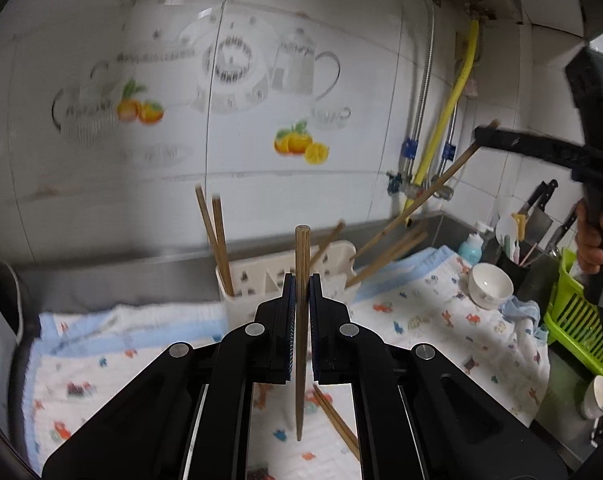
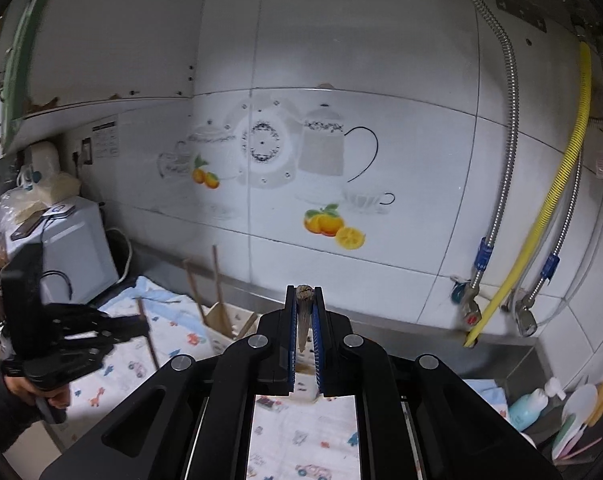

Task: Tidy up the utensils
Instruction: 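Carry the chopstick into the beige holder and open the right gripper while the left releases its own, then move both open grippers back toward the last chopsticks on the cloth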

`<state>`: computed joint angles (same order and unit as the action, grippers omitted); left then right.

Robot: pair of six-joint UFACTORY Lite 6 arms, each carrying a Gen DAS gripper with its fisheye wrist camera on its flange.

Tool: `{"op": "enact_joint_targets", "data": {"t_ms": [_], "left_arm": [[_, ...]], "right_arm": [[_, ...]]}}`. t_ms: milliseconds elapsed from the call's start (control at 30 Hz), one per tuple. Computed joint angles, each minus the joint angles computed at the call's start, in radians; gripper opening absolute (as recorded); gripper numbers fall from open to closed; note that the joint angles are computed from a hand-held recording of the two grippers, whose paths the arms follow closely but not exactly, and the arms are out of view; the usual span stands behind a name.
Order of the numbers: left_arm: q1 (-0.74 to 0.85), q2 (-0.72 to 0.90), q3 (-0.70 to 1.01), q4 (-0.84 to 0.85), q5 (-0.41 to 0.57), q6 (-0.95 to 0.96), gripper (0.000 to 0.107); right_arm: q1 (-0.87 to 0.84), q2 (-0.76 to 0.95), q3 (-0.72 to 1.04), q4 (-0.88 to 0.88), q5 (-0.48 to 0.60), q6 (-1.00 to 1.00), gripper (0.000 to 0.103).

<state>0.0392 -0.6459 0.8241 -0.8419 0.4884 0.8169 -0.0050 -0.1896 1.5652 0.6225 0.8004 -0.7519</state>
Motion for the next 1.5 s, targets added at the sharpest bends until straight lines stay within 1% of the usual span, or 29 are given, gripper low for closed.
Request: {"op": "enact_joint_targets", "data": {"t_ms": [67, 133, 167, 233, 333, 433, 467, 500, 533, 567, 600, 667, 700, 733, 833, 867, 967, 1000, 1033, 1133, 1167, 1200, 1300, 1367, 1433, 1500], "left_arm": [[-0.005, 0.011, 0.051, 0.027, 0.002, -0.023, 0.005], [-0.013, 0.026, 0.108, 0.05, 0.001, -0.05, 0.005], [-0.018, 0.04, 0.148, 0.06, -0.003, -0.06, 0.005], [-0.051, 0.058, 0.206, 0.133, -0.036, -0.12, 0.005], [-0.081, 0.122, 0.317, 0.195, -0.063, -0.176, 0.005], [-0.117, 0.196, 0.417, 0.247, -0.118, -0.219, 0.005], [-0.133, 0.217, 0.442, 0.277, -0.142, -0.243, 0.005], [-0.155, 0.241, 0.465, 0.342, -0.176, -0.295, 0.005], [-0.168, 0.257, 0.48, 0.397, -0.196, -0.344, 0.005], [-0.179, 0.284, 0.501, 0.44, -0.218, -0.382, 0.005], [-0.183, 0.308, 0.517, 0.458, -0.231, -0.402, 0.005], [-0.183, 0.352, 0.53, 0.467, -0.267, -0.419, 0.005], [-0.178, 0.372, 0.531, 0.436, -0.281, -0.394, 0.005], [-0.172, 0.387, 0.527, 0.397, -0.291, -0.364, 0.005], [-0.151, 0.431, 0.501, 0.269, -0.315, -0.258, 0.005], [-0.141, 0.445, 0.486, 0.189, -0.319, -0.182, 0.005], [-0.116, 0.476, 0.458, 0.05, -0.308, -0.048, 0.005], [-0.113, 0.481, 0.451, 0.033, -0.306, -0.029, 0.006], [-0.113, 0.485, 0.447, 0.058, -0.31, -0.053, 0.006], [-0.101, 0.488, 0.439, 0.031, -0.287, -0.028, 0.006], [-0.097, 0.478, 0.43, -0.008, -0.282, 0.008, 0.008], [-0.095, 0.466, 0.423, -0.026, -0.273, 0.029, 0.009], [-0.108, 0.413, 0.392, 0.052, -0.27, -0.038, 0.009], [-0.116, 0.356, 0.356, 0.135, -0.267, -0.114, 0.015], [-0.113, 0.295, 0.309, 0.146, -0.252, -0.125, 0.02], [-0.114, 0.217, 0.244, 0.204, -0.235, -0.181, 0.021]], "right_arm": [[0.02, 0.063, 0.044, -0.029, 0.002, 0.035, 0.007], [0.047, 0.11, 0.053, -0.07, -0.018, 0.069, 0.007], [0.068, 0.13, 0.042, -0.103, -0.044, 0.091, 0.007], [0.087, 0.168, 0.016, -0.112, -0.07, 0.096, 0.007], [0.112, 0.193, -0.025, -0.141, -0.122, 0.106, 0.007], [0.126, 0.213, -0.056, -0.169, -0.171, 0.119, 0.007], [0.127, 0.213, -0.064, -0.167, -0.183, 0.114, 0.009], [0.124, 0.212, -0.074, -0.154, -0.193, 0.1, 0.009], [0.12, 0.212, -0.079, -0.142, -0.197, 0.088, 0.01], [0.111, 0.203, -0.093, -0.111, -0.199, 0.058, 0.015], [0.107, 0.194, -0.102, -0.099, -0.201, 0.045, 0.016], [0.103, 0.156, -0.143, -0.082, -0.221, 0.013, 0.017], [0.098, 0.133, -0.169, -0.064, -0.229, -0.013, 0.018], [0.095, 0.118, -0.183, -0.049, -0.228, -0.028, 0.02], [0.072, 0.05, -0.256, 0.034, -0.222, -0.11, 0.02], [0.065, 0.022, -0.287, 0.063, -0.219, -0.137, 0.02], [0.053, -0.065, -0.388, 0.127, -0.208, -0.196, 0.02], [0.055, -0.09, -0.415, 0.132, -0.21, -0.203, 0.02], [0.061, -0.132, -0.463, 0.135, -0.217, -0.209, 0.02], [0.07, -0.23, -0.567, 0.152, -0.203, -0.222, 0.02], [0.072, -0.256, -0.596, 0.157, -0.197, -0.223, 0.02], [0.079, -0.291, -0.633, 0.151, -0.189, -0.213, 0.02], [0.107, -0.398, -0.747, 0.123, -0.173, -0.167, 0.02], [0.131, -0.476, -0.828, 0.094, -0.17, -0.122, 0.02], [0.172, -0.554, -0.91, 0.035, -0.181, -0.05, 0.02], [0.218, -0.638, -1.001, -0.021, -0.181, 0.032, 0.02]]}}
